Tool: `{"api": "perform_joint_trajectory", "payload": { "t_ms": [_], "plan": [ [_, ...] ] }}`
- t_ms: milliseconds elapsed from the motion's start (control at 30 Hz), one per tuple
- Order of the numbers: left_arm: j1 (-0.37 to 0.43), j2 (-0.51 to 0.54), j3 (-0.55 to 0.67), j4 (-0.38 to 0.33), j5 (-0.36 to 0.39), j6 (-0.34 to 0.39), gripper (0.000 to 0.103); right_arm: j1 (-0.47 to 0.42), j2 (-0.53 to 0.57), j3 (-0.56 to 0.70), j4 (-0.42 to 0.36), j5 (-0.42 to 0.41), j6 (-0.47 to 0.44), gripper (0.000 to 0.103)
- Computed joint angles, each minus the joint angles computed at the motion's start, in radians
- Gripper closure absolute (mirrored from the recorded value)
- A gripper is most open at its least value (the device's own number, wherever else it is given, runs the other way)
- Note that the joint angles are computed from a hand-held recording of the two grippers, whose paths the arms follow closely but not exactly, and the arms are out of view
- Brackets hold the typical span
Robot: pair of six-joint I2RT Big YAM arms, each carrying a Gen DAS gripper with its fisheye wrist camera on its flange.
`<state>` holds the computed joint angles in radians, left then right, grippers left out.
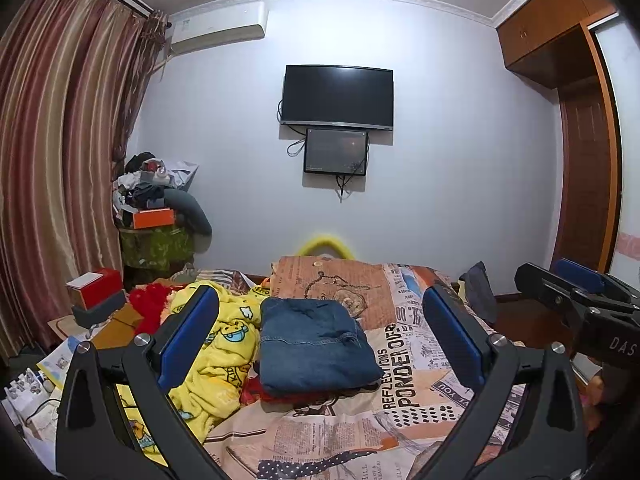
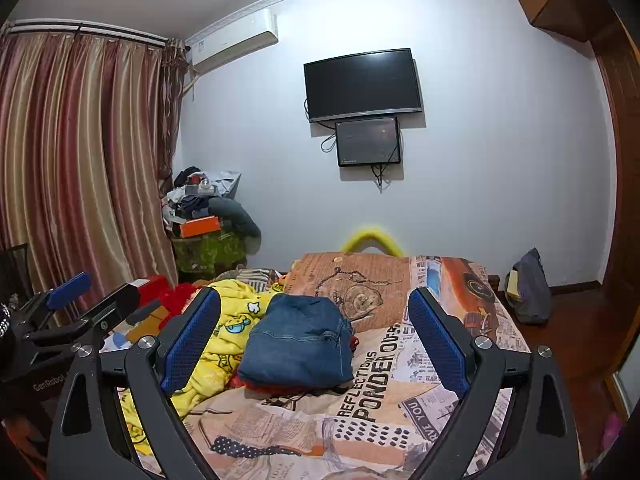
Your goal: Fold large clothes
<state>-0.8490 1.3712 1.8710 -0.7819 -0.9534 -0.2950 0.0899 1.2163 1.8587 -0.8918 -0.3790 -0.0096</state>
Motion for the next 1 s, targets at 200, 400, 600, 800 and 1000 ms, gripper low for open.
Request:
{"api": "perform_joint_trajectory", "payload": {
  "t_ms": [200,400,600,800,1000],
  "plan": [
    [0.006,-0.001,-0.001,0.000,0.017,0.005,0.000,-0.004,0.007,0.009,-0.006,-0.002,-0.003,0.009],
    [0.019,0.002,0.006,-0.022,0.077,0.001,0.000,-0.008,0.010,0.011,-0.003,-0.002,-0.004,0.009],
    [0.023,0.005,0.007,-0.023,0.098,0.001,0.000,-0.012,0.012,0.012,-0.002,-0.004,-0.007,0.009],
    [0.018,0.001,0.001,-0.008,0.098,0.007,0.000,-0.013,0.015,0.017,-0.010,-0.004,-0.016,0.009],
    [0.020,0.000,-0.001,-0.011,0.113,-0.001,0.000,-0.008,0.016,0.017,-0.012,0.003,-0.020,0.009]
  ]
}}
